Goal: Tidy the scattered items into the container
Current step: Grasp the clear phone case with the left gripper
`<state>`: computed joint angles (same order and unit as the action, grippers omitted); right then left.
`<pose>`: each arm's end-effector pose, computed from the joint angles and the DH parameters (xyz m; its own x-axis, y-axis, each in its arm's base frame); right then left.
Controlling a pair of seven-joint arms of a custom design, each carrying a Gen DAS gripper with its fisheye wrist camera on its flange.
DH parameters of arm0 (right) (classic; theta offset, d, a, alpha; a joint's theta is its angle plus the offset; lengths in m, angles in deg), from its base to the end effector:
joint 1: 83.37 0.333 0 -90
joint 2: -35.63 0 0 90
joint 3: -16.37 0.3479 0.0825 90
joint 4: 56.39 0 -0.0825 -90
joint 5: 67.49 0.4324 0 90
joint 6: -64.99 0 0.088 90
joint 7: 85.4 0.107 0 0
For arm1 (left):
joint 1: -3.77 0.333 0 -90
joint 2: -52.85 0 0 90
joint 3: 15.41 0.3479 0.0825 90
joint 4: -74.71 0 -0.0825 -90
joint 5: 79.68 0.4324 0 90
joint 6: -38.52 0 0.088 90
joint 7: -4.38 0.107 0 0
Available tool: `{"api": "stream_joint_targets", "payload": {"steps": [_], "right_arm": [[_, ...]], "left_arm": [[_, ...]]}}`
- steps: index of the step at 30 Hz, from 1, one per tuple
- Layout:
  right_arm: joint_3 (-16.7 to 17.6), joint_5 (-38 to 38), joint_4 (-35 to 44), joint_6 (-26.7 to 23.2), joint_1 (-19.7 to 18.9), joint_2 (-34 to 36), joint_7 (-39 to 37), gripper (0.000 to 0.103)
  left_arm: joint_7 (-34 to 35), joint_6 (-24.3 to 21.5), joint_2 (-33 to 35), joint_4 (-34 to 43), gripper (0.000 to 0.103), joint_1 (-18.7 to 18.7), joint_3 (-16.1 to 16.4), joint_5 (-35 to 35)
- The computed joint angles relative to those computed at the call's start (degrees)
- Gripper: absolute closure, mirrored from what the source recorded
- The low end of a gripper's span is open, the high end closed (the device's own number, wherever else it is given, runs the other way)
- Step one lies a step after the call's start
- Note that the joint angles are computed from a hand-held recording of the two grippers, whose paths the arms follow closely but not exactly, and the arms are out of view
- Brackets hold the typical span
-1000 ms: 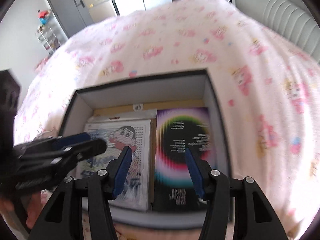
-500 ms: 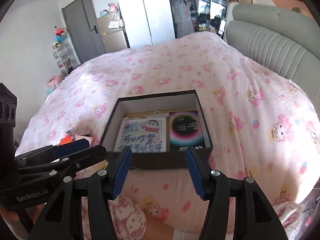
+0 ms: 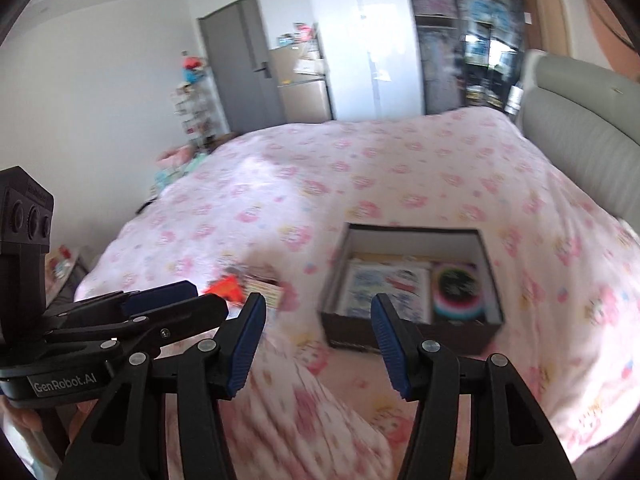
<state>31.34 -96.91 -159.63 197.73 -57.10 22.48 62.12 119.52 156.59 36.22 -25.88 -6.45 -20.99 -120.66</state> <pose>0.4241 0.3872 0.7512 0.0279 -0.9824 -0.1848 -0.6383 0.1248 -0.7596 0.5006 -0.1888 0.7893 -0.6250 -0.6827 0.3786 -0.6891 0.2545 -0.6785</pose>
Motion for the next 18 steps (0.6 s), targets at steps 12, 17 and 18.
{"api": "stream_joint_targets", "payload": {"steps": [12, 17, 18], "right_arm": [[-2.76, 17.34, 24.91, -1.09, 4.75, 25.87, -24.39, 0.051], [-3.29, 26.52, 41.15, -7.83, 5.58, 40.63, -32.58, 0.051], [-3.99, 26.51, 44.58, -9.83, 6.26, 43.27, -33.17, 0.051]], "left_arm": [[-4.21, 1.70, 7.92, 2.11, 0.051, 6.51, 2.51, 1.47], [-9.16, 4.12, 13.52, 2.76, 0.052, 9.43, 1.73, 4.70], [-10.03, 4.55, 14.88, 2.98, 0.053, 9.95, 1.65, 5.42]]}}
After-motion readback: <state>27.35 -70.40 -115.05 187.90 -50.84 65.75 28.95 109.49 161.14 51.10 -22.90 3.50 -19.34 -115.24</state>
